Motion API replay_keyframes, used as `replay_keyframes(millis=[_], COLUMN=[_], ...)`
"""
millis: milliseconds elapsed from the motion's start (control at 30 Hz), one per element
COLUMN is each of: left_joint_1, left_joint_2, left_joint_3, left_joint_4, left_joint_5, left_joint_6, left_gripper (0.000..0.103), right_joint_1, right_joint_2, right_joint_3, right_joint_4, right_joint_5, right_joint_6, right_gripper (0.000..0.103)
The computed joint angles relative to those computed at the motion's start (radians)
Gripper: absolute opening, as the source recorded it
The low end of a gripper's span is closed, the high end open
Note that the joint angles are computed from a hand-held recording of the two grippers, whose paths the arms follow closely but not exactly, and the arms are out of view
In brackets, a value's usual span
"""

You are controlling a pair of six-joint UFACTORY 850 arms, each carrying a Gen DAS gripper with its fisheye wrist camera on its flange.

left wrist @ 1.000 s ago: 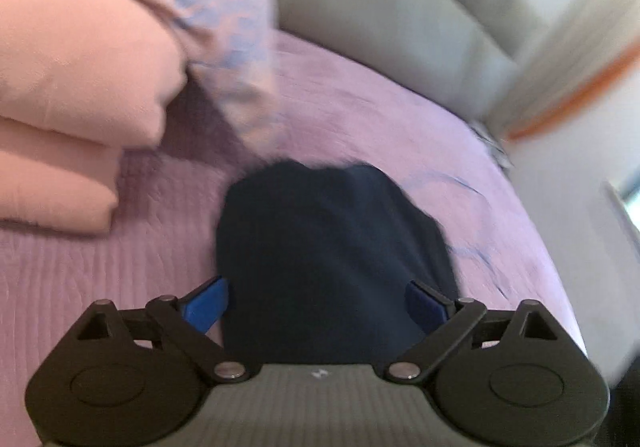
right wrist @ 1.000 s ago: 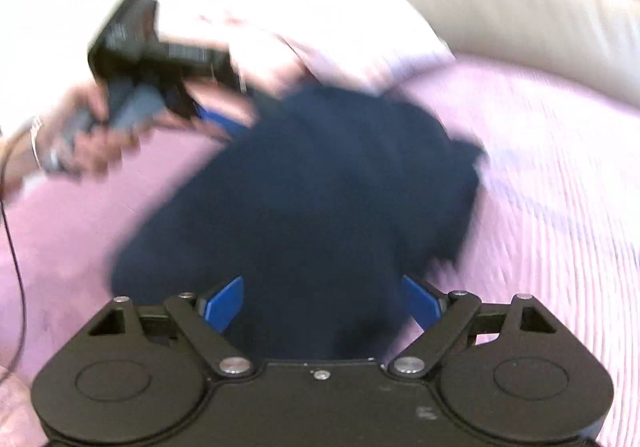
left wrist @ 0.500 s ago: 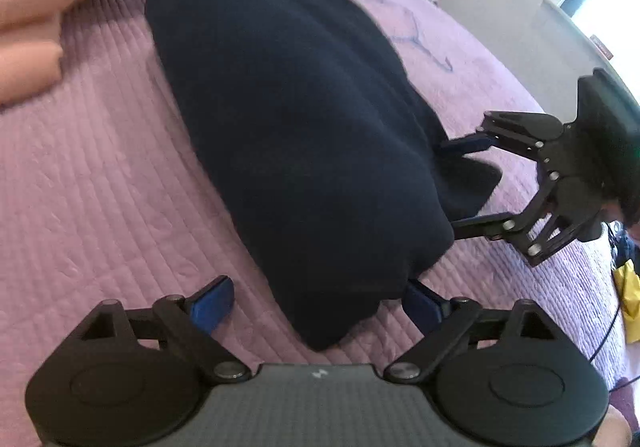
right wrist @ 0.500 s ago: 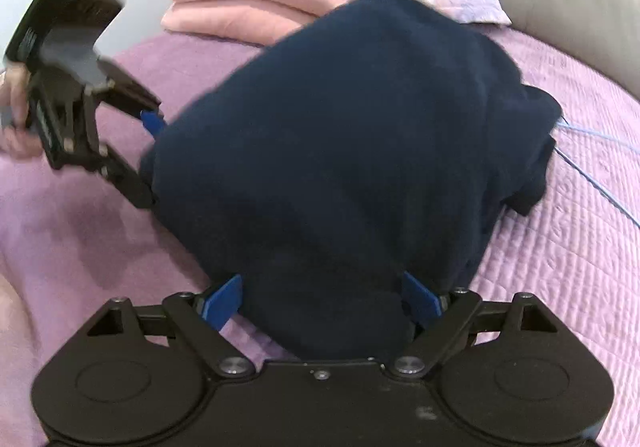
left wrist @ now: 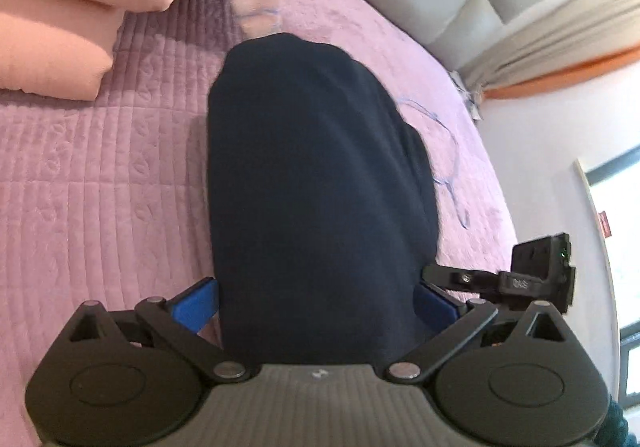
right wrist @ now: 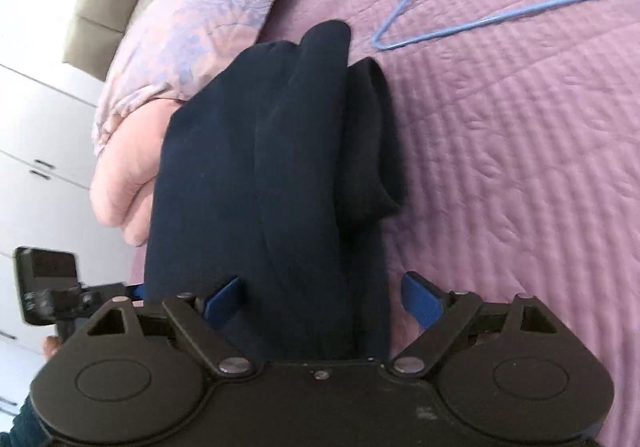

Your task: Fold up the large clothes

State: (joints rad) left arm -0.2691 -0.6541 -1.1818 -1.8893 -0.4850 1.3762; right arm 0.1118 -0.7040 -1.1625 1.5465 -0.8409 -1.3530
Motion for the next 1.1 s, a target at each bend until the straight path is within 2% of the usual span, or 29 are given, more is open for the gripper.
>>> replay_keyframes(millis=[100,200,267,333,367,400,433,467,500,533,600,800,933,1100], left_joint_1=[0.008,0.020,0.024,0.020,0.016,0.011,0.010,0.007,0.003,-0.003,-0.010,0.018,0.051,0.071], left_joint_2=[-0.054,-0.124,-0.172,-0.186,-0.184,-0.178,-0.179,-0.173,-0.160,-0.147,-0.112,0.052,0.225,0.477], left_joint_3=[-0.047,-0.102,-0.138,-0.129,-0.124,-0.118,-0.119,-0.116,-0.110,-0.111,-0.100,0.029,0.174,0.378], left_joint_4=[-0.008,-0.032,-0.072,-0.185,-0.218,-0.242,-0.236,-0.241,-0.235,-0.217,-0.179,-0.163,-0.195,-0.216], left_joint_5=[-0.019,-0.061,-0.103,-0.136,-0.131,-0.114,-0.116,-0.110,-0.099,-0.077,-0.059,-0.122,-0.151,-0.124], left_joint_6=[0.016,-0.013,-0.015,0.101,0.133,0.155,0.152,0.150,0.154,0.156,0.136,0.133,0.187,0.231], left_gripper=[0.103,0.103,0.103,0.103,0.102,0.085,0.079,0.077,0.072,0.071,0.070,0.069,0.070,0.073], right_joint_1=[0.012,0.022,0.041,0.061,0.069,0.075,0.075,0.069,0.072,0.087,0.115,0.132,0.173,0.264], right_joint_2=[-0.091,-0.125,-0.137,-0.132,-0.128,-0.115,-0.105,-0.107,-0.095,-0.064,-0.011,0.143,0.284,0.434], right_joint_3=[-0.112,-0.139,-0.145,-0.138,-0.139,-0.125,-0.111,-0.101,-0.081,-0.059,-0.042,0.021,0.091,0.201], right_joint_4=[0.003,0.072,0.131,0.167,0.178,0.195,0.206,0.220,0.249,0.266,0.271,0.221,0.232,0.319], right_joint_5=[-0.058,-0.109,-0.099,-0.070,-0.050,-0.016,-0.006,-0.039,-0.029,0.018,0.099,0.077,0.076,0.098], right_joint_6=[0.069,0.016,-0.041,-0.106,-0.111,-0.112,-0.083,-0.012,0.016,0.003,-0.019,0.088,0.079,0.040], right_gripper=[0.103,0.103,0.103,0.102,0.096,0.085,0.055,0.044,0.043,0.041,0.039,0.038,0.038,0.038])
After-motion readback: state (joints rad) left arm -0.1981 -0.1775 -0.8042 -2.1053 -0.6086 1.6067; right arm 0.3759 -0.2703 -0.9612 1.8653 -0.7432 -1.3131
